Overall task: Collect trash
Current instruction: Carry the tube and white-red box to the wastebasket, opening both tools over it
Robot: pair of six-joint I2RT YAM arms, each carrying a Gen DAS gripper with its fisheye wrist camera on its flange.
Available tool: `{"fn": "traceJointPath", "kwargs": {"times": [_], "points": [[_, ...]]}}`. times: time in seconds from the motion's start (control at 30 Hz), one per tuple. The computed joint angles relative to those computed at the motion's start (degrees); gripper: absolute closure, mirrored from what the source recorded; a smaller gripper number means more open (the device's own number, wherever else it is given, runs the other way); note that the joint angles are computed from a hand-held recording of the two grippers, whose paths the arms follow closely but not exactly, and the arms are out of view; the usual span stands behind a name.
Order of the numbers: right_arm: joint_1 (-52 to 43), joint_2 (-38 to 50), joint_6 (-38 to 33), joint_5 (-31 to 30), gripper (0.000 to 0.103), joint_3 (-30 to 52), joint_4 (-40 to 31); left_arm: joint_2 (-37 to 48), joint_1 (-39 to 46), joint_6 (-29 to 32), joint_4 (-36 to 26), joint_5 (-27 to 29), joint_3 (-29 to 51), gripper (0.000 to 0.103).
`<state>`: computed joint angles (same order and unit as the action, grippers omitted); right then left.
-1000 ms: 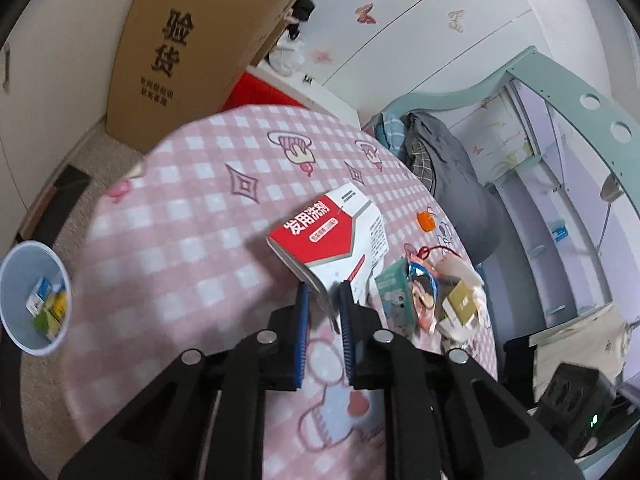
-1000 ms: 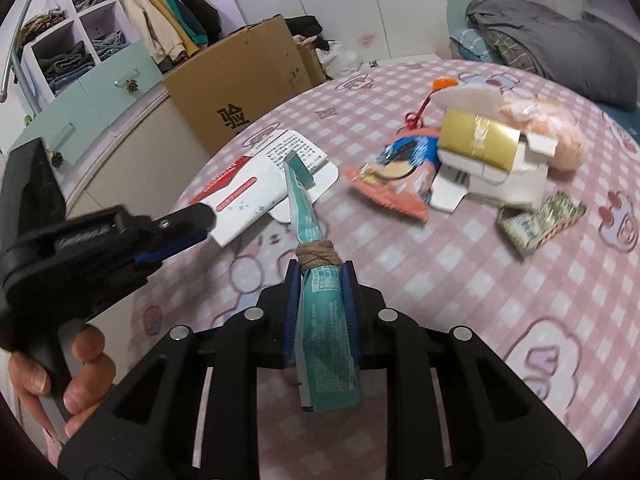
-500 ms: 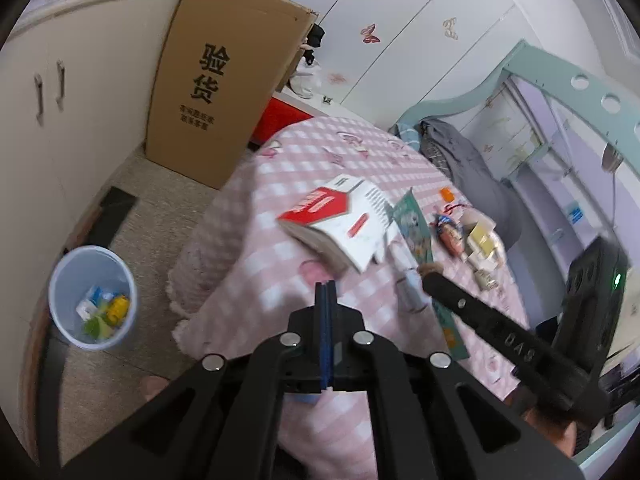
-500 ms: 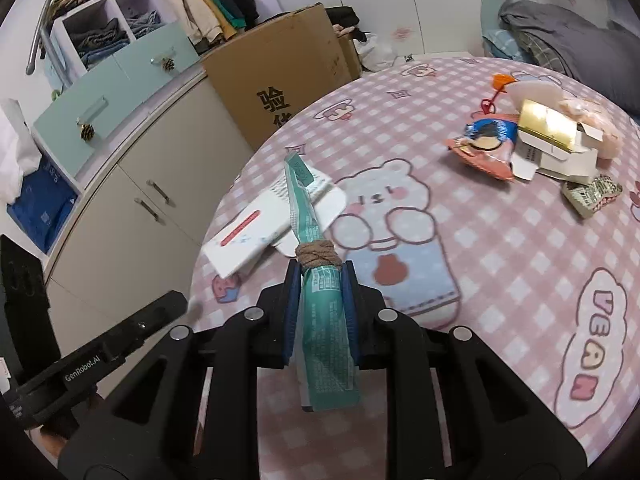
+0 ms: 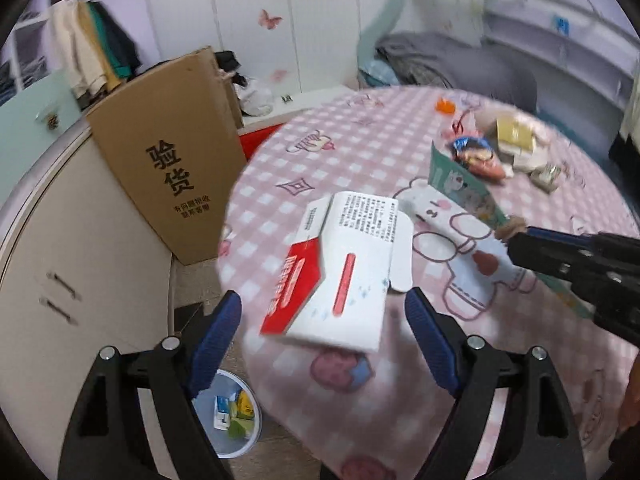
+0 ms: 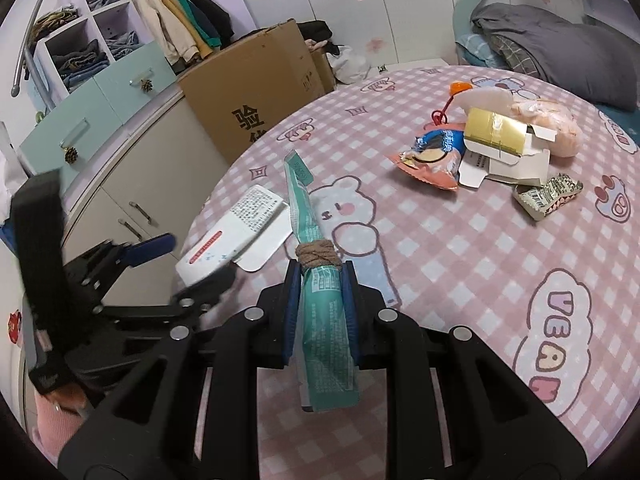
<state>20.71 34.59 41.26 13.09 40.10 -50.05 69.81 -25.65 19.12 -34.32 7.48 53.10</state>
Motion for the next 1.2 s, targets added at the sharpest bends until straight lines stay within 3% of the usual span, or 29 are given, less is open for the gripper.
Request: {"fn": "traceJointPath", "kwargs": {"times": [0.1,0.13,0.17,0.23,0.5,0.67,0.93,1.2], "points": [[-2.0,0.7,-1.5,-2.1,0.082,-0.6,1.2,4.1,-1.3,-0.1,-0.6,-1.5,2.3,0.023],[-2.6,1.1,-1.9,-2.8,0.082,-0.7,1.8,5.1,-1.1,-0.3,-1.0,-0.6,3.1,0.028],[-2.4,1.4,-1.9,-2.8,0.082,-0.8,2.1,5.5,-1.0,-0.8,-0.8,0.0,3.2,0.041],[-2.6,2.2,-2.2,-3.3,0.082,-0.6,2.8,5.1,-0.9,-0.8,0.1,0.2,2.6,0.043],[3.7,6.1,0.3,-0.6,0.082,0.8,5.3,-1.5,1.4,-1.8,2.4,3.2,-1.9,0.055],[10.6,10.5,2.4,2.7,0.082,3.0,7.1,-3.9,5.2,-2.8,1.0,5.3,-2.4,0.072],[16.2,17.2,3.6,4.3,0.082,6.4,10.9,-6.6,13.4,-3.1,0.4,9.5,-4.2,0.076],[22.0,32.0,1.3,2.2,0.082,13.8,19.2,-5.5,30.1,1.2,-1.3,14.5,-4.4,0.076]]}}
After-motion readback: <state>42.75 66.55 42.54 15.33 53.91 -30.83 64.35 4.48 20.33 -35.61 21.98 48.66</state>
